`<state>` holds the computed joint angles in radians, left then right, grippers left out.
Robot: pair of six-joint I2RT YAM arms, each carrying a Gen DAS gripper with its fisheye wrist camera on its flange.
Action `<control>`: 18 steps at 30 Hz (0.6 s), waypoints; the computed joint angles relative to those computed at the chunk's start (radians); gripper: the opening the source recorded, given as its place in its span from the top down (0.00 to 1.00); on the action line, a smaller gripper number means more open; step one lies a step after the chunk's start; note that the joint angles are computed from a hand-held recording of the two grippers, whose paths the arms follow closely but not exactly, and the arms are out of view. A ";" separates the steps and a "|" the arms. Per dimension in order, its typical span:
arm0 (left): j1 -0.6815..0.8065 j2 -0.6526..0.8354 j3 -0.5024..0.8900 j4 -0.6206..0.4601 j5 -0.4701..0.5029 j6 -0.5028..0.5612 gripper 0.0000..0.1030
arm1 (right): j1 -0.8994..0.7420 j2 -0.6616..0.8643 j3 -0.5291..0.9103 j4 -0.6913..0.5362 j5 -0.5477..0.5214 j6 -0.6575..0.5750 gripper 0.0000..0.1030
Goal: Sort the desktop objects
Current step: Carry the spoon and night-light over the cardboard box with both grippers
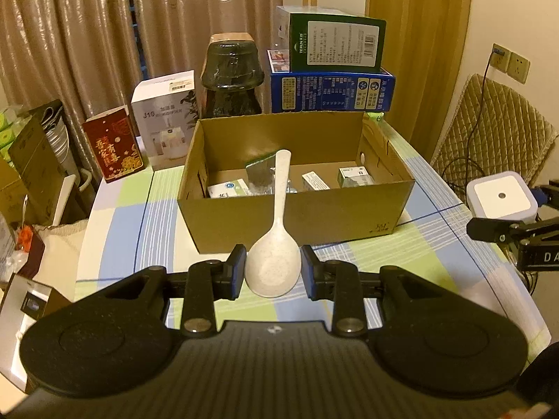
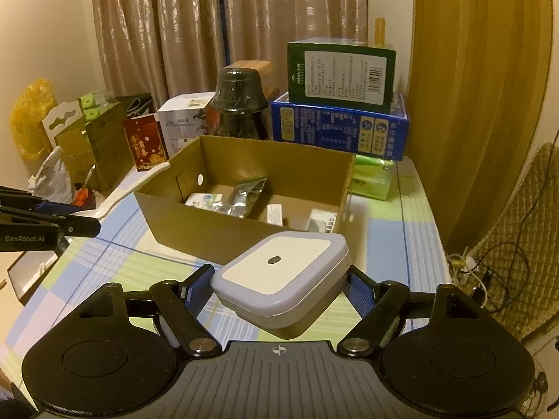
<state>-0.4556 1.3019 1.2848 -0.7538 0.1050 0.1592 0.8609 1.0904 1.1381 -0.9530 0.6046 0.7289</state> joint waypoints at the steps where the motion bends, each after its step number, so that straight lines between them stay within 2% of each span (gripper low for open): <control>1: 0.001 0.014 0.013 -0.003 0.002 0.005 0.73 | -0.027 0.002 0.007 0.010 -0.033 -0.020 0.26; 8: 0.003 0.139 0.129 -0.039 0.012 0.046 0.73 | -0.191 0.064 0.087 0.050 -0.176 -0.170 0.26; 11: 0.015 0.198 0.193 -0.064 0.030 0.048 0.73 | -0.283 0.108 0.126 0.057 -0.284 -0.219 0.26; 15: 0.027 0.302 0.331 -0.134 0.038 0.076 0.73 | -0.356 0.176 0.197 0.052 -0.328 -0.282 0.26; 18: 0.031 0.387 0.460 -0.206 0.034 0.104 0.73 | -0.424 0.237 0.266 0.039 -0.411 -0.302 0.26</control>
